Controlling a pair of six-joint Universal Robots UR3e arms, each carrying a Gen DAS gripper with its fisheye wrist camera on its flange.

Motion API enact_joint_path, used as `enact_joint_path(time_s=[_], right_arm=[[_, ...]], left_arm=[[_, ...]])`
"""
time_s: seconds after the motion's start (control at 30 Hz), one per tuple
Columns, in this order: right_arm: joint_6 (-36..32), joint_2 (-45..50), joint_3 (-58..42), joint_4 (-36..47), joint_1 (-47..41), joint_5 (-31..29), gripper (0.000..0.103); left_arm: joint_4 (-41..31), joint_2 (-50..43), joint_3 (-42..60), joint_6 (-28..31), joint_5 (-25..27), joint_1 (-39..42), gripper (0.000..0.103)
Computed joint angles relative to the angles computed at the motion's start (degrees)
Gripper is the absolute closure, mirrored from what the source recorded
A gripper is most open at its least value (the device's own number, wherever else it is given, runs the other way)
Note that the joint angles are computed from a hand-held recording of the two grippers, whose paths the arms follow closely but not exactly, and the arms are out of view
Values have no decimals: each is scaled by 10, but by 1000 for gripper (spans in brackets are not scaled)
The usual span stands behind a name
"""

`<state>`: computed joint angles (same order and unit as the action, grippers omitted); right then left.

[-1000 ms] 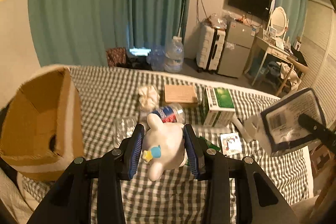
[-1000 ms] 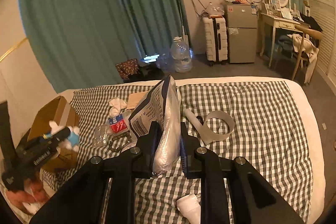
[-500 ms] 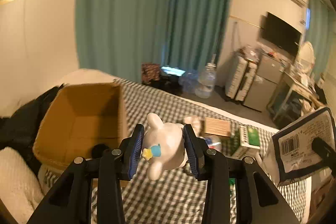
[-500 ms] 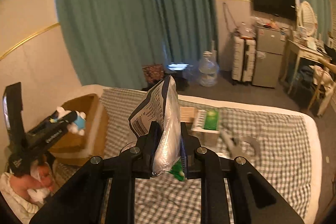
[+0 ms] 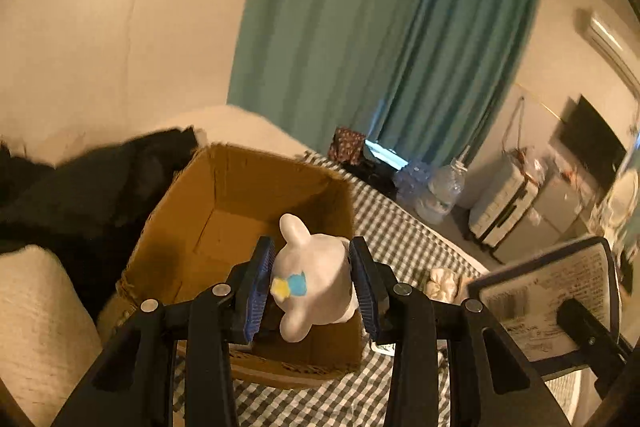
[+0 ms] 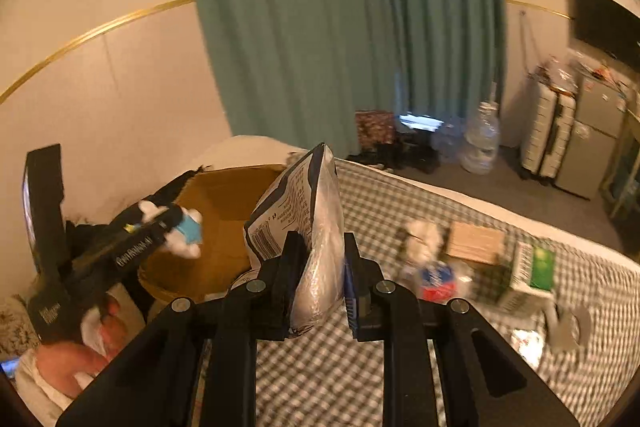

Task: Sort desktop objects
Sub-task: 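Carry the bunny and snack bag into the cardboard box and release both, then move both grippers back over the items on the bed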

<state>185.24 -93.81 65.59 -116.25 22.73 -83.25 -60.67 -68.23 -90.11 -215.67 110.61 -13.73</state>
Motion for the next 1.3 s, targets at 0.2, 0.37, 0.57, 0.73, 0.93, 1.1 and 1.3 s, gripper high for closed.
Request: enact_joint_path(time_s=[0.2,0.37,0.57,0.73,0.93,1.1,1.3], right_arm=[[34,129,-110,-10,62,-17,84],[36,227,-206,14,96,-29,82],[48,285,-239,3,119,-37,37],[47,187,-77,-100,90,-77,19],[-23,-16,119,-85,-66,-48,19],[-127,-167,205,-12,-260,22,17],[-252,-298,276,92,-542,218,7]], left_arm=[[12,8,-31,23,-9,59,64],[2,16,-50,38,-11,128,64],[1,26,-74,54,-16,165,26],[17,14,-71,32,28,131,10],[21,-49,-15,40,39,36,7],[20,-124,61,28,21,-58,3],[-9,-262,200,24,11,-152,0]])
